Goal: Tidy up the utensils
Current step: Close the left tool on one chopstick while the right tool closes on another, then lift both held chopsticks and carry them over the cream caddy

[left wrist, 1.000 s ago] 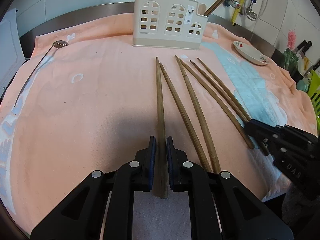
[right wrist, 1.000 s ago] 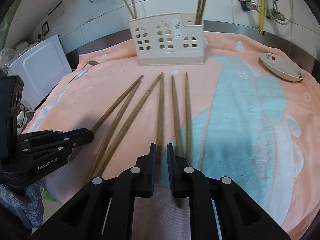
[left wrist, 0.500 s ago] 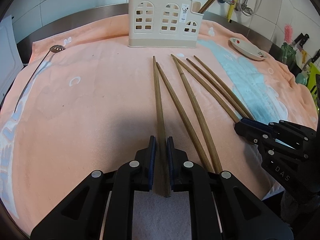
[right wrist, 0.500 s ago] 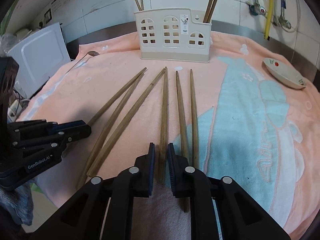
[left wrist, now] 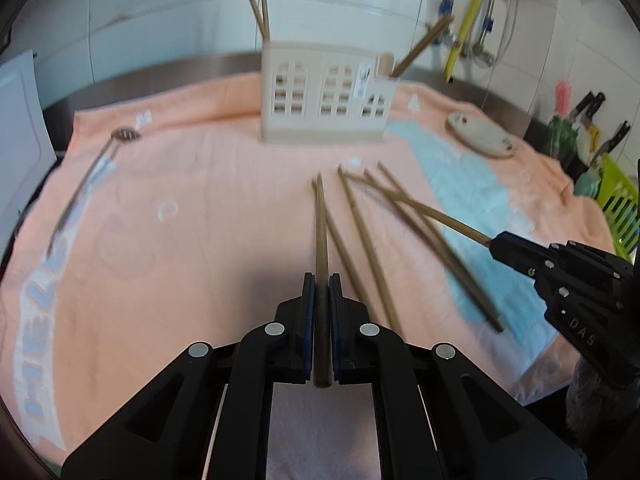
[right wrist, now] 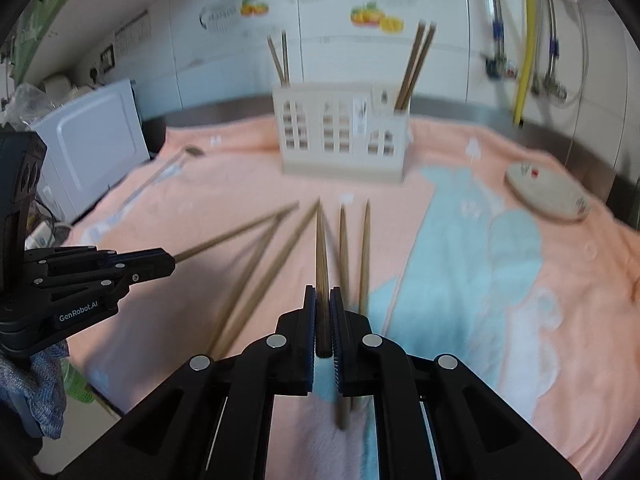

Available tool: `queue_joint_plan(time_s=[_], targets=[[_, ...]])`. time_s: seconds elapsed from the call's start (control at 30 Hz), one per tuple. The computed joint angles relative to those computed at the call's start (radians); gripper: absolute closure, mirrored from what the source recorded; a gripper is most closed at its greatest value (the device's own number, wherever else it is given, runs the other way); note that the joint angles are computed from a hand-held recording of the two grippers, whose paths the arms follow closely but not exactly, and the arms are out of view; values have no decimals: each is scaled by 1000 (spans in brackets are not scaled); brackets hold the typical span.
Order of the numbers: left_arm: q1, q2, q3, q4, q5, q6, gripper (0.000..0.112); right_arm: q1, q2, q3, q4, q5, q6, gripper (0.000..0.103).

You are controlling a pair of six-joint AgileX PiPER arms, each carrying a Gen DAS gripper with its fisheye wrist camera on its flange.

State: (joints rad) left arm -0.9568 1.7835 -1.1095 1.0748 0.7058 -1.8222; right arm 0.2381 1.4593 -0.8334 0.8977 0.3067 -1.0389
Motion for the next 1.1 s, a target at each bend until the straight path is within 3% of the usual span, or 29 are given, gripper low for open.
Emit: queue_joint_plan(time_s=[0.17,0.33,0.67,1.1], targets=[[-1,-60,-26,43,33,29,107,-29,-28,-96,-8,76,6,96],[26,-81,-79,46,35,109,107,-45,28,-258,-76,184,90,96],[187,-75,-247,-146,-32,422,107,-71,189,-627,-232,397,272,96],[280,-7,-525,-303,32,729,107,-87,378,-1088,-367,635,432,96]])
